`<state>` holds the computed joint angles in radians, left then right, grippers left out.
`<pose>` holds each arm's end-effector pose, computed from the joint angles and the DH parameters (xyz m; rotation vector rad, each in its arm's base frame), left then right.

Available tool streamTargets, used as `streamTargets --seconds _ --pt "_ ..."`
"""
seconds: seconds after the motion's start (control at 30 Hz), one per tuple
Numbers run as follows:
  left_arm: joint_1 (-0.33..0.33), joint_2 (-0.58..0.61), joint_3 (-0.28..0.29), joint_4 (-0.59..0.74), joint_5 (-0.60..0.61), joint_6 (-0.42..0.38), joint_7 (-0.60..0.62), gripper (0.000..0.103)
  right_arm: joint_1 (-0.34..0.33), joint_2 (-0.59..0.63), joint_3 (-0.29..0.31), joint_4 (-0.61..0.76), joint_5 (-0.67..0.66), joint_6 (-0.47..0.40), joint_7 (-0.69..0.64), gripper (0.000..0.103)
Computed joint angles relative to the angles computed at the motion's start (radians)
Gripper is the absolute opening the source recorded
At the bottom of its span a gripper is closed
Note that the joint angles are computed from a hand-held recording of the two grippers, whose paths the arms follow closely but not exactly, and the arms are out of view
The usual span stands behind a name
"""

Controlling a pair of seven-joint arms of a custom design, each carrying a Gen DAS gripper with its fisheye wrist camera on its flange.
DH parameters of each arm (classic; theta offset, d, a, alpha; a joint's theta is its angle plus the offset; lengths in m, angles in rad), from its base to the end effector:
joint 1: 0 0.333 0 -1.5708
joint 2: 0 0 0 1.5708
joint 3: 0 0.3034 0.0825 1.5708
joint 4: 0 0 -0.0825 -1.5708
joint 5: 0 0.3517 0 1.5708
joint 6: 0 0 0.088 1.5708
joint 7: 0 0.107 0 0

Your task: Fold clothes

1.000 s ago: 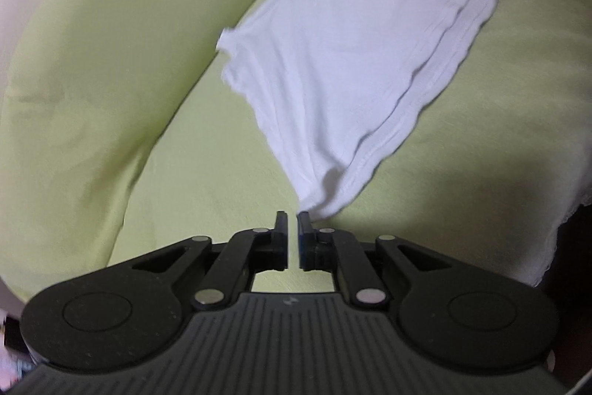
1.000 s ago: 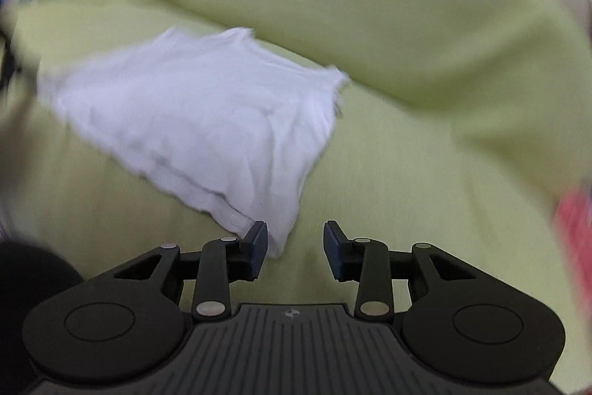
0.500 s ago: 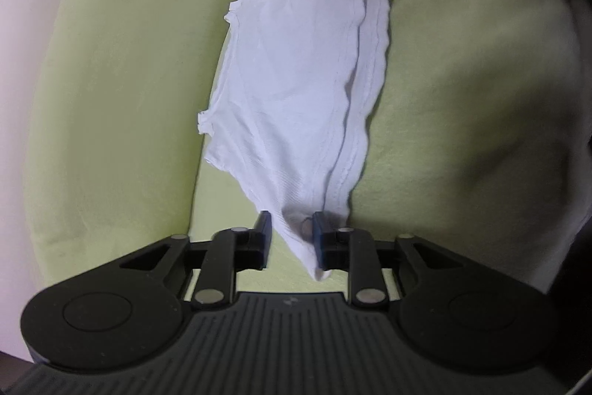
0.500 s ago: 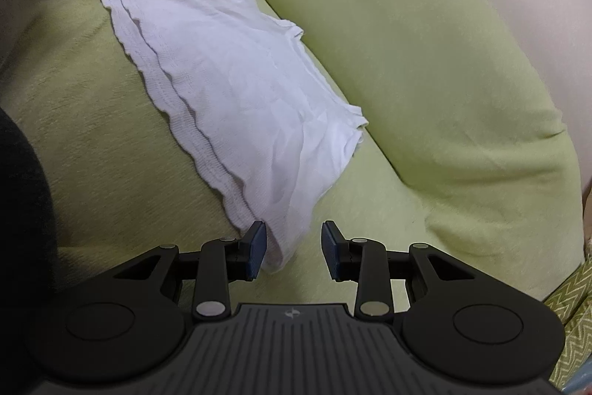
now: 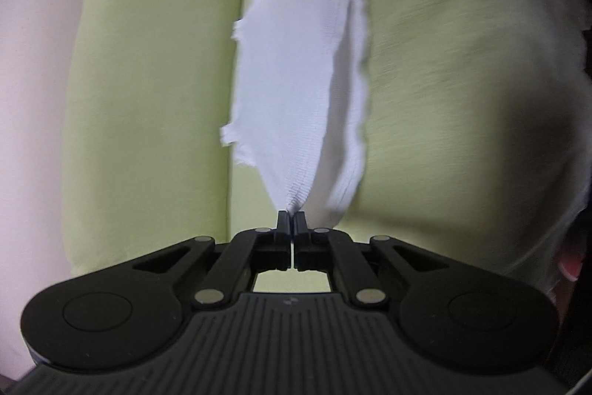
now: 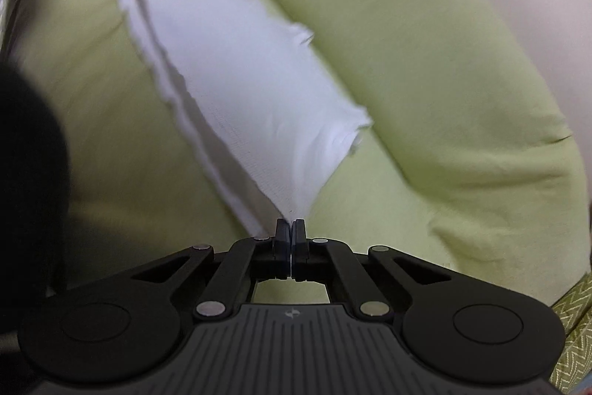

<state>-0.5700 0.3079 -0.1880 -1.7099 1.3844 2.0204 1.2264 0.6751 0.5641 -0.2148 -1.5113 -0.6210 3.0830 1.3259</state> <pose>0.5060 -0.3832 0.4552 -0.4824 1.9188 0.2861 0.5951 0.3894 0.4526 -2.3881 0.2005 -1.2209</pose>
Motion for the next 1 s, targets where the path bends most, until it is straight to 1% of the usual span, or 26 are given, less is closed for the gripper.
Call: streamTargets --seconds 0.07,0.17,0.23,0.37,0.47,0.5,0.53,0.57,0.63,0.67,0.7,0.73,0.77,0.83,0.87,0.93,1.0 --pt "-0.004 0.011 -0.001 0.005 0.003 0.004 -0.016 0.002 0.013 0.005 -0.021 -0.002 -0.008 -0.005 0.018 0.000" --pt "-0.007 0.001 -0.003 -0.005 -0.008 0.008 -0.032 0.002 0.017 -0.006 -0.032 -0.004 -0.001 -0.002 0.061 0.000" --pt "-0.004 -0.002 -0.006 -0.013 -0.016 0.018 -0.016 0.002 0.010 -0.003 -0.025 0.003 -0.007 -0.016 0.053 0.000" --pt "0.007 0.016 -0.011 -0.007 -0.077 0.038 0.067 0.001 -0.023 0.017 0.029 0.020 0.004 -0.063 0.007 0.000" --pt "-0.002 0.019 -0.001 -0.025 -0.052 0.046 0.053 0.000 0.004 0.015 -0.006 0.012 -0.036 -0.058 0.035 0.000" --pt "0.001 0.016 -0.002 -0.018 -0.069 0.048 0.051 0.000 -0.005 0.009 0.011 0.013 -0.027 -0.076 0.029 0.003" --pt "0.005 0.013 -0.003 -0.009 -0.088 0.049 0.051 0.004 -0.021 -0.001 0.037 0.012 -0.011 -0.097 0.013 0.013" --pt "0.012 0.002 -0.005 0.000 -0.121 0.052 0.048 0.005 -0.038 -0.012 0.063 0.010 0.006 -0.115 -0.002 0.026" --pt "0.028 -0.025 -0.011 0.014 -0.187 0.071 0.044 0.005 -0.088 -0.042 0.126 -0.004 0.063 -0.119 -0.035 0.040" --pt "0.039 -0.041 -0.014 0.018 -0.220 0.091 0.040 0.006 -0.121 -0.059 0.169 -0.012 0.110 -0.123 -0.058 0.043" --pt "0.051 -0.054 -0.018 0.026 -0.259 0.113 0.030 0.013 -0.161 -0.071 0.224 -0.013 0.174 -0.138 -0.090 0.044" --pt "0.062 -0.063 -0.017 0.035 -0.290 0.140 -0.009 0.023 -0.201 -0.078 0.281 -0.006 0.251 -0.160 -0.123 0.046" --pt "0.074 -0.068 -0.016 0.049 -0.325 0.170 -0.069 0.027 -0.236 -0.081 0.333 0.004 0.330 -0.183 -0.151 0.047" --pt "0.106 -0.071 -0.010 0.077 -0.421 0.234 -0.186 0.029 -0.300 -0.083 0.420 0.030 0.508 -0.237 -0.173 0.048" --pt "0.116 -0.067 -0.001 0.091 -0.450 0.254 -0.258 0.029 -0.309 -0.072 0.436 0.063 0.583 -0.282 -0.148 0.048" --pt "0.131 -0.057 0.015 0.117 -0.513 0.254 -0.400 0.030 -0.287 0.001 0.412 0.205 0.685 -0.371 -0.031 0.048" --pt "0.157 -0.063 0.025 0.112 -0.602 0.256 -0.533 0.030 -0.283 0.052 0.391 0.293 0.770 -0.433 0.100 0.049"
